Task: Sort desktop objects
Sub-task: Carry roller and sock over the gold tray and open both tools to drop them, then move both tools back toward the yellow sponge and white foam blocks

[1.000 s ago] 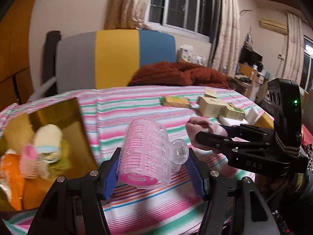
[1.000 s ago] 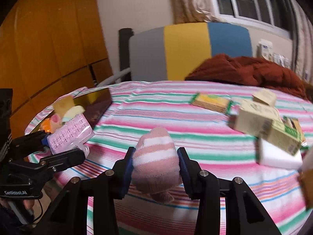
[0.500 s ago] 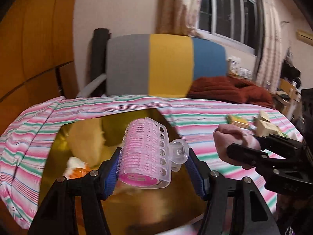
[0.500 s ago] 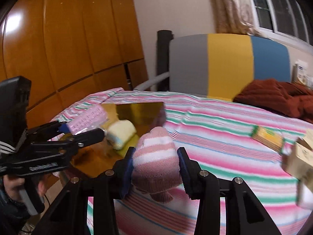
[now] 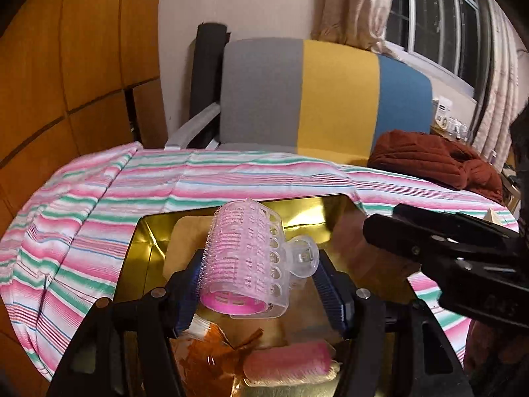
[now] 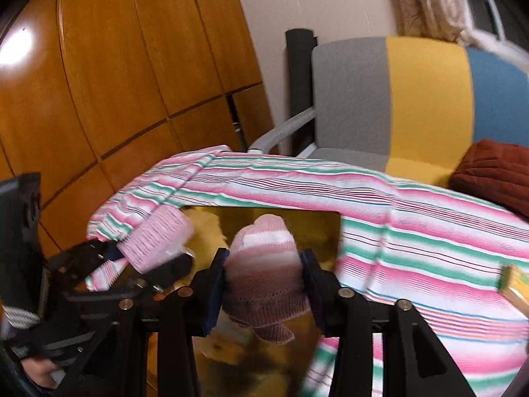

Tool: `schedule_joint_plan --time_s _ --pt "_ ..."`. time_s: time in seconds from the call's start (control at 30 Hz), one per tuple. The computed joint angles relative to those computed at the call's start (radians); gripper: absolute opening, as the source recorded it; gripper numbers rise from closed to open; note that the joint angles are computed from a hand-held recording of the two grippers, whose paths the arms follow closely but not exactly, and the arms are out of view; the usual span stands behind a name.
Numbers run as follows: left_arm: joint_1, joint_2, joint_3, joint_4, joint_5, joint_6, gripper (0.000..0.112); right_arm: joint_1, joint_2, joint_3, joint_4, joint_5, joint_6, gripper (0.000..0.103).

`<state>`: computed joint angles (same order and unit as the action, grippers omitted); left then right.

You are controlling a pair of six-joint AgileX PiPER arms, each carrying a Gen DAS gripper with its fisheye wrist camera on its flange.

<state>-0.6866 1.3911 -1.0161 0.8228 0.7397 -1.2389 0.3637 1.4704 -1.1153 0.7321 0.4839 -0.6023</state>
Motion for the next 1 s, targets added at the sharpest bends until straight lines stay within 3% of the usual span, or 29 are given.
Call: schedule_joint_plan --time_s 0.07,0.33,0.47,0.53,0.73,0.87,1.0 --pt "0.033 -0.011 0.014 -0.046 -0.046 0.028 0.064 0.013 0.026 -0.027 -0.01 -0.009 0.029 0.056" --pt "0.056 -0.065 0.08 -0.024 -0.091 -0.02 0.065 -0.01 -0.032 0.057 0.102 -0.026 -0.083 0.058" --pt "0.167 -0.096 0.098 -0.235 -0.216 0.172 0.066 -0.086 -0.097 0.146 0.226 0.003 -0.188 0.063" --pt "0.192 -0.116 0.103 -0.293 -0.238 0.225 0.066 -0.13 -0.129 0.189 0.275 0.02 -0.228 0.064" --pt "0.145 -0.166 0.108 -0.206 -0.194 0.146 0.066 -0.249 -0.241 0.318 0.361 0.057 -0.341 0.067" --pt "0.086 -0.188 0.12 -0.188 -0.195 0.104 0.066 -0.406 -0.313 0.407 0.423 0.146 -0.438 0.071" --pt "-0.081 -0.184 0.125 -0.028 -0.186 -0.057 0.066 -0.621 -0.356 0.485 0.457 0.251 -0.53 0.072"
